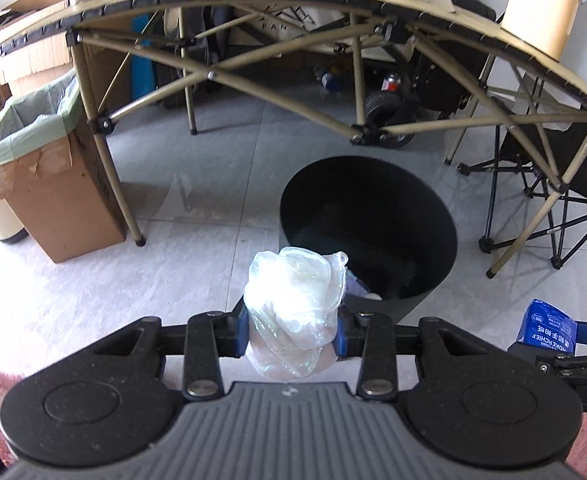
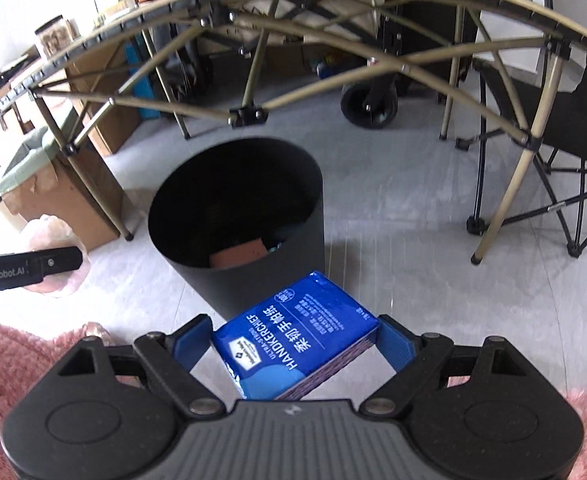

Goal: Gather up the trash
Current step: 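Carry the handkerchief box and plastic bag down under the table to the black bin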

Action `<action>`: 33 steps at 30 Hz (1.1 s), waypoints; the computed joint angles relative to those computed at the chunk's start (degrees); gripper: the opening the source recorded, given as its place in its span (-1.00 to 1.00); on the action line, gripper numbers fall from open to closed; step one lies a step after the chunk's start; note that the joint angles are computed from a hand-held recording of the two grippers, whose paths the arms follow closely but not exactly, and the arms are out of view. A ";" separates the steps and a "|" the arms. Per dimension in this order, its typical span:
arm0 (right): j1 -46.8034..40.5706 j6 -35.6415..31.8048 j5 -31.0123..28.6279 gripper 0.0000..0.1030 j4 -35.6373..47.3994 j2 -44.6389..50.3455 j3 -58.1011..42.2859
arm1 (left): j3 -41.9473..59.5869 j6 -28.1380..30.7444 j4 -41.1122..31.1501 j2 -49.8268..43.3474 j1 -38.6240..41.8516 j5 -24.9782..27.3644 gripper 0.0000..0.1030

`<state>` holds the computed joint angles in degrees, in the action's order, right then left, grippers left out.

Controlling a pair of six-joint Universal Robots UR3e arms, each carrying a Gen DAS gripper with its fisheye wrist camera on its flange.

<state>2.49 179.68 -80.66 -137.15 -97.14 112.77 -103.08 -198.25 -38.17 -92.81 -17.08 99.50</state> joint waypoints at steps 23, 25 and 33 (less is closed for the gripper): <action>4.04 1.44 -3.46 0.70 2.54 7.42 -5.43 | -1.59 -1.53 -2.54 -1.32 4.07 -0.96 -0.26; 4.42 1.44 -3.72 0.70 2.75 8.17 -6.12 | -1.30 -1.69 -3.17 -1.58 4.49 -1.17 -0.26; 5.27 1.62 -4.00 0.70 2.64 10.40 -8.39 | -0.72 -2.09 -5.07 -2.40 6.04 -2.06 -0.26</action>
